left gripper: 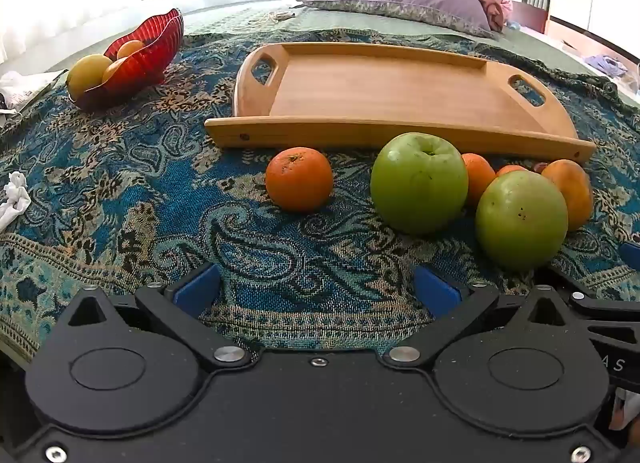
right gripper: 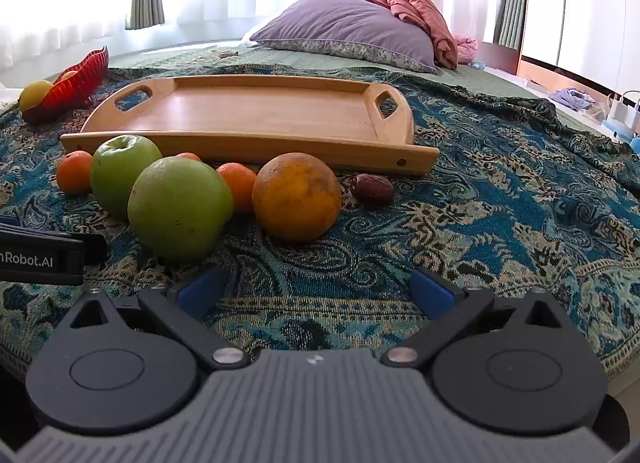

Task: Organize fruits

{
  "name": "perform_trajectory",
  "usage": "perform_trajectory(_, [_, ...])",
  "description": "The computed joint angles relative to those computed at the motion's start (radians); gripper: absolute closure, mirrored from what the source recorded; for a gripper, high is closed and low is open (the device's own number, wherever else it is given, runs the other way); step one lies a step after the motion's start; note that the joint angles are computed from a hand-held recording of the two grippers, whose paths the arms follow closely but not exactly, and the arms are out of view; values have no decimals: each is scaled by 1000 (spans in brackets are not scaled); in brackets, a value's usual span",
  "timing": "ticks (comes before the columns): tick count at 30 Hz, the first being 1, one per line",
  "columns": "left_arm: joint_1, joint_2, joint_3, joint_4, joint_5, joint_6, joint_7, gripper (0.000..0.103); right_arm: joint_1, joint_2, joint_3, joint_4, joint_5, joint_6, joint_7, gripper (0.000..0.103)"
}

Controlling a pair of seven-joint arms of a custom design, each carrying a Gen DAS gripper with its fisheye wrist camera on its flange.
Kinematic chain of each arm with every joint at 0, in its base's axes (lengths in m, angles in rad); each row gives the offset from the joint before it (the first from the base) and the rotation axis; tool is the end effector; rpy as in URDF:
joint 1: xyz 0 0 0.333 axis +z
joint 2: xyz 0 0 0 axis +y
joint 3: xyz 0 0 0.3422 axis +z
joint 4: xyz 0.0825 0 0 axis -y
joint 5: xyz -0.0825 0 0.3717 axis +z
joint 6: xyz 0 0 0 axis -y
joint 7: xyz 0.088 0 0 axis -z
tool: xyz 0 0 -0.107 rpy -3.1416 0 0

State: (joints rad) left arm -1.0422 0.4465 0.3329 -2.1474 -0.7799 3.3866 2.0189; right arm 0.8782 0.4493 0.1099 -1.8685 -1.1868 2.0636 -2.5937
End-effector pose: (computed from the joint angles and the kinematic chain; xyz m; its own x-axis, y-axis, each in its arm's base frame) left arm 0.4950 -0.3436 0.3266 -0.3835 -0.9226 -0.0410 -0.6290 0.2935 -0.7199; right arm 0.3933 0.4975 0.3110 -0.3995 -0.9161 0.0347 -0.5628 0.2152 -0.7980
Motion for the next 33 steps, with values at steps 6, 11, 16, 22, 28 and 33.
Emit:
perform_trajectory(6, [-16,1,9,-1,-11,3,3,0,-2,0,0,3,6,1,-15,0])
perform_trajectory(11, [6,-3,-6,1,-1,-6,0,0,3,5,-1,6,1,-2,-6,0])
perform_trajectory(16, [0,-2,6,0,17,-13,-19,0,1,-2,-2,-1,1,0,-8,0])
perform_trajectory(22, [2,-3,2,-3,19,-7,-20,0,-1,-4,-1,-4,-1,1,-5,0])
perform_trajectory(28, [1,-3,3,-4,21,-7,-22,0,1,0,0,1,1,-2,-5,0])
perform_trajectory(33, [-3,-4,8,-4,24,-9,-26,0,2,3,0,6,3,-3,-7,0])
